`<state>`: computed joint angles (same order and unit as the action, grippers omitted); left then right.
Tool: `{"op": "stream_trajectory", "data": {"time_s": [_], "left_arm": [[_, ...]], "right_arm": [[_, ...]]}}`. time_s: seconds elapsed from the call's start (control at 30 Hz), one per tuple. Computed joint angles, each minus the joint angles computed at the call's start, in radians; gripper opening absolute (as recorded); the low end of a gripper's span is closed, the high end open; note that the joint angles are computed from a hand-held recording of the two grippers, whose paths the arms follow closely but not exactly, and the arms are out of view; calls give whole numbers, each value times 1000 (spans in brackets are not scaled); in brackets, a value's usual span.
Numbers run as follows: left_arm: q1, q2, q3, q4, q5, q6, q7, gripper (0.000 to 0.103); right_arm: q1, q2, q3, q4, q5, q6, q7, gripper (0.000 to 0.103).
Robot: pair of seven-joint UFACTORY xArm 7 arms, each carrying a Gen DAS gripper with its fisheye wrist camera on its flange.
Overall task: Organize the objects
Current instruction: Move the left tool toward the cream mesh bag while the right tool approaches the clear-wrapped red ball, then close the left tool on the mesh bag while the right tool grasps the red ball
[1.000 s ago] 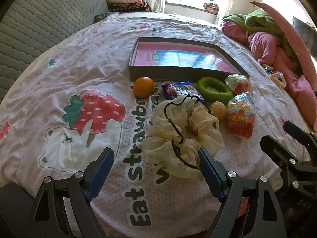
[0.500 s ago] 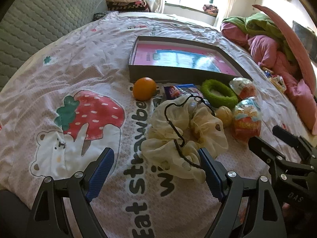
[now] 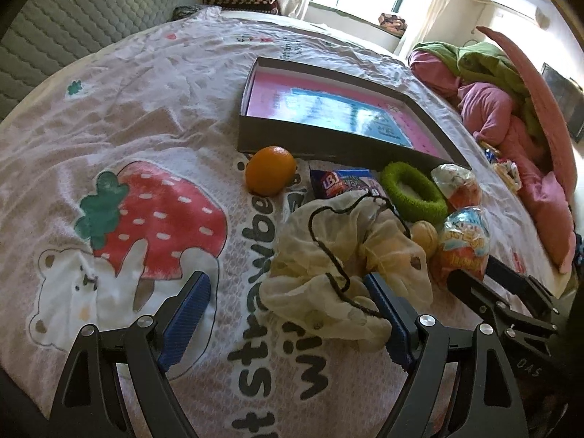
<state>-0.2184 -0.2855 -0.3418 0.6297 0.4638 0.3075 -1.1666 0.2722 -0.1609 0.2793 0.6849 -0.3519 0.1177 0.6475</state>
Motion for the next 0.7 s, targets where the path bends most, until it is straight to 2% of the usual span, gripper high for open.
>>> {"op": "stream_trajectory", "data": {"time_s": [0.27, 0.4, 0.5, 0.57, 0.7], "left_arm": [[8, 41, 16, 1, -5, -72, 17, 86], [23, 54, 4, 8, 20, -83, 2, 82], [21, 60, 2, 12, 38, -88, -6, 59], [-9, 68, 33, 4, -8, -119, 39, 55], [-17, 71, 38, -2, -40, -140, 73, 47]], "right_arm": [[6, 41, -9, 21, -24, -6, 1, 72], [3, 51, -11, 23, -51, -23, 12, 66], [7, 65, -16, 30, -61, -25, 10, 61], [6, 72, -16, 33, -84, -30, 23, 55], [7, 76, -24, 30, -102, -46, 33, 55]]}}
